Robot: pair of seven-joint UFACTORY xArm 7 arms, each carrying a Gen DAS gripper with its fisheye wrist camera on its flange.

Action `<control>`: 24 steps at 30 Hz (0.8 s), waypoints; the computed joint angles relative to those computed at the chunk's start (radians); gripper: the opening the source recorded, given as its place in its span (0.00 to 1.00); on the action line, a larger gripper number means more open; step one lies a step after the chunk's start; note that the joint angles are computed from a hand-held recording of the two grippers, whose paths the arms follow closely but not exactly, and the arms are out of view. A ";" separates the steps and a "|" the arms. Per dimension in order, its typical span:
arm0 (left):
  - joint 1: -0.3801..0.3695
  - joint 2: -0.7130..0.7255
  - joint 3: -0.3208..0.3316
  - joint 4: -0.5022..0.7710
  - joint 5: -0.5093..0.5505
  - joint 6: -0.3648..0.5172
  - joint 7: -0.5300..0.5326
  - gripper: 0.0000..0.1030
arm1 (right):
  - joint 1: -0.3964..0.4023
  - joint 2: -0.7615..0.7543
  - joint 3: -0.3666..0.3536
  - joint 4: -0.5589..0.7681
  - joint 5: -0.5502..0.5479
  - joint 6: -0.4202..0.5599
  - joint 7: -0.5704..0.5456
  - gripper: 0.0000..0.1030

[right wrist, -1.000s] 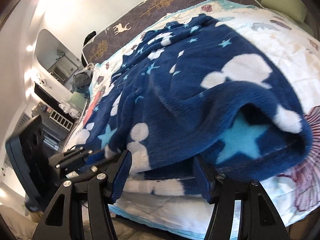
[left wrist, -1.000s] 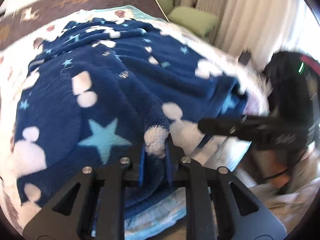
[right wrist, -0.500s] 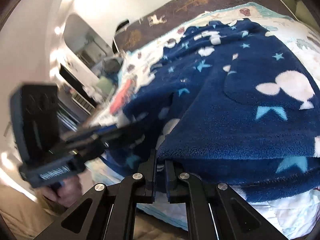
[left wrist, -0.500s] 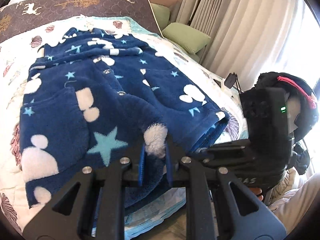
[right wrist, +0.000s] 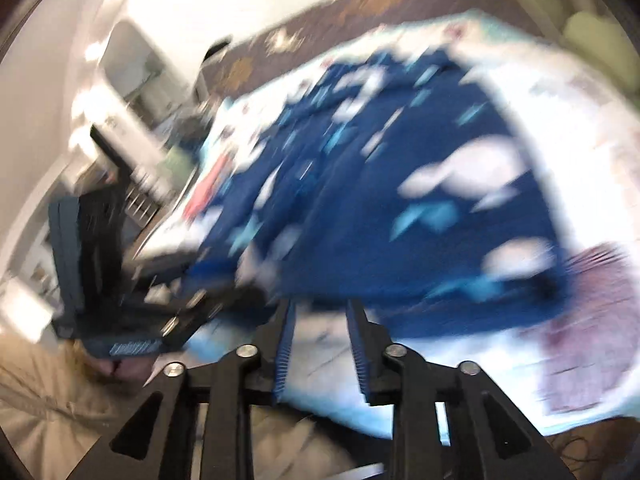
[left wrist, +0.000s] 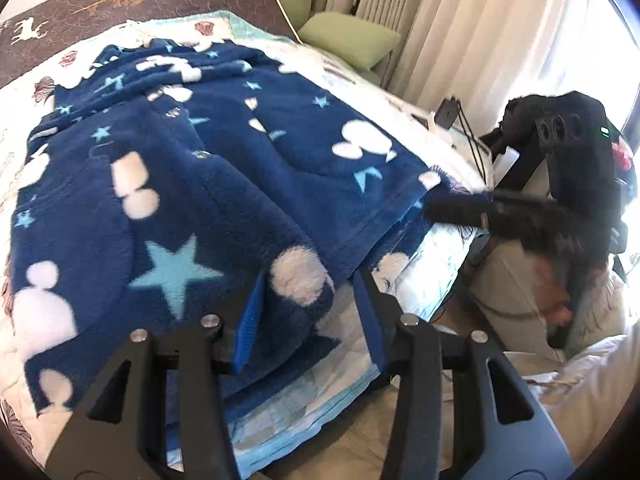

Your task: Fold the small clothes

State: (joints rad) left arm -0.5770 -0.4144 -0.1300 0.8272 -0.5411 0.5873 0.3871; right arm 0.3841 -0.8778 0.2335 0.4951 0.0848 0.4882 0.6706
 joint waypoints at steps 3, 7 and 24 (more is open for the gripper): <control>0.058 -0.046 -0.013 -0.033 0.066 0.000 -0.077 0.46 | -0.126 -0.027 0.077 0.030 -0.102 0.063 0.045 0.44; 0.169 -0.150 -0.001 -0.105 0.176 0.020 -0.234 0.46 | -0.163 -0.070 0.055 0.002 -0.110 0.100 0.119 0.44; 0.211 -0.241 0.114 -0.252 0.223 0.019 -0.391 0.31 | -0.049 -0.049 -0.188 -0.124 0.100 -0.021 -0.003 0.57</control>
